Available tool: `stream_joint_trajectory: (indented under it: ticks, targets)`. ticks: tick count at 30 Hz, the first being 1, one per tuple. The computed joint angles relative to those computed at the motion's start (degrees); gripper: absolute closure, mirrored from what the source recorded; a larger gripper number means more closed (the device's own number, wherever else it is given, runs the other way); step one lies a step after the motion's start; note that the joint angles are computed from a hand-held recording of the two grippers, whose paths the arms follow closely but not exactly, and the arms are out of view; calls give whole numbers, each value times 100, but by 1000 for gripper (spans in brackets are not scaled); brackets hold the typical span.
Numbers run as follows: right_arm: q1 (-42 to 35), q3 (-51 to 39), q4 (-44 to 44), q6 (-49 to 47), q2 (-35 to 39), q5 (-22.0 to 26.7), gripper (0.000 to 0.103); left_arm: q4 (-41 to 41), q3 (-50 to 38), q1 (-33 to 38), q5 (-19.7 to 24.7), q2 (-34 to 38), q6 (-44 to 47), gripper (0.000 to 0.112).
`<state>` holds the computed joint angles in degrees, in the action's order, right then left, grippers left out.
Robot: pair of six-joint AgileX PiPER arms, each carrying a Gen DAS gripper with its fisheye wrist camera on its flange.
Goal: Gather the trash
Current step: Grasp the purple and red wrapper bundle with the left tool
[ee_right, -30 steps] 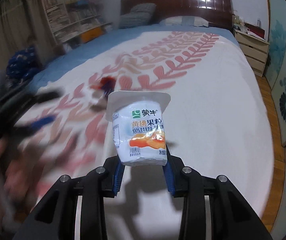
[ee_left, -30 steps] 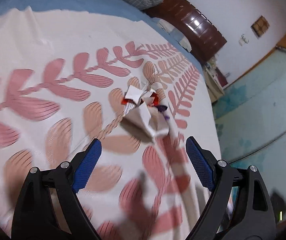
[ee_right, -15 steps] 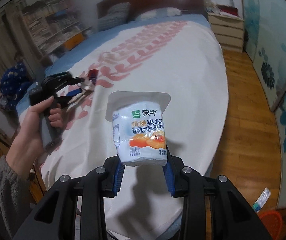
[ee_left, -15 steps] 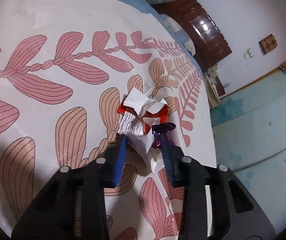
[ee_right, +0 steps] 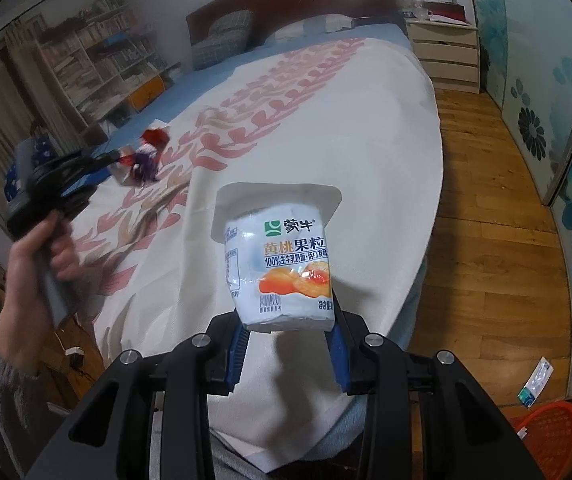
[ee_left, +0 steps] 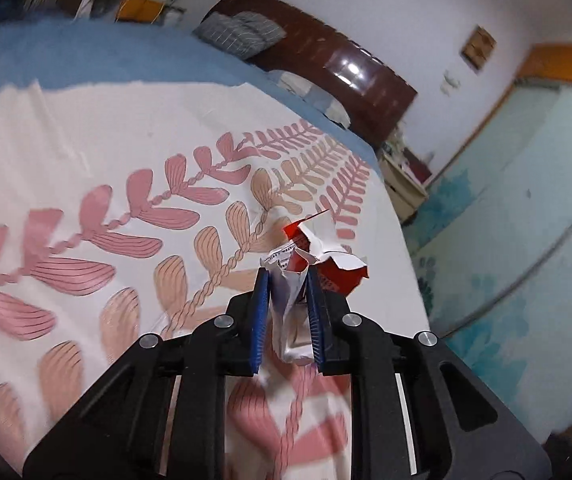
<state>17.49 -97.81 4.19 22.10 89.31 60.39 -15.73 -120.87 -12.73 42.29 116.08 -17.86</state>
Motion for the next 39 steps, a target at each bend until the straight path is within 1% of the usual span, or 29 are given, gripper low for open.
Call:
stream_joint_trajectory:
  ticks: [1, 5, 7, 10, 13, 14, 15, 16, 17, 18, 21, 23, 25, 26, 27, 29, 30, 31, 32, 33, 34, 35, 39]
  targets:
    - [-22, 59, 33, -22, -54, -14, 67, 149, 218, -52, -74, -165, -4, 94]
    - [-130, 218, 156, -117, -209, -49, 67, 524, 593, -195, 40, -441, -61, 94]
    - [-184, 286, 228, -169, -270, -52, 67, 645, 740, -199, 66, -456, -216, 94]
    - [-244, 388, 300, -207, -355, -54, 67, 536, 856, -103, 9, -412, -347, 94]
    - [-319, 342, 374, -246, -320, -27, 67, 650, 1046, -47, -164, -464, -707, 92]
    - [-335, 332, 396, -256, -304, -21, 67, 809, 1036, -58, -176, -452, -899, 87]
    - [-350, 306, 421, -270, -279, -8, 67, 1065, 953, -47, -108, -402, -1163, 67]
    - [-364, 307, 445, -290, -270, -8, 67, 1293, 825, -74, 14, -334, -1344, 56]
    - [-380, 316, 463, -308, -266, -10, 67, 1533, 655, -116, 189, -247, -1491, 33]
    - [-381, 315, 473, -312, -256, -11, 67, 1725, 629, -169, 226, -242, -1608, 32]
    - [-353, 313, 488, -276, -214, -39, 67, 2234, 556, -457, 398, -267, -1724, 32]
    - [-357, 325, 553, -276, -190, -57, 67, 2352, 584, -642, 478, -299, -1583, 32]
    - [-350, 293, 576, -272, -152, -44, 67, 2238, 334, -826, 822, -118, -1260, 32]
    - [-355, 288, 590, -279, -144, -43, 67, 2316, 150, -908, 1024, 24, -1210, 32]
    - [-360, 282, 598, -289, -143, -35, 67, 2374, 110, -948, 1097, 83, -1245, 32]
    - [-362, 282, 609, -297, -142, -38, 67, 2203, -209, -876, 1342, 338, -1180, 32]
    - [-383, 280, 636, -324, -136, -34, 67, 2016, -600, -777, 1642, 593, -1099, 32]
    - [-408, 284, 662, -349, -134, -34, 67, 1880, -857, -724, 1831, 755, -1048, 32]
    - [-427, 291, 673, -355, -130, -41, 67, 1646, -1099, -641, 1989, 917, -927, 38]
    - [-439, 297, 680, -366, -136, -32, 67, 1537, -1238, -600, 2091, 1016, -871, 60]
    - [-440, 304, 670, -364, -142, -30, 67, 1559, -1306, -605, 2161, 1062, -890, 76]
    - [-438, 319, 669, -368, -155, -33, 67, 1579, -1295, -617, 2171, 1062, -906, 85]
    - [-450, 306, 656, -428, -225, -28, 67, 1447, -466, -687, 1670, 519, -948, 90]
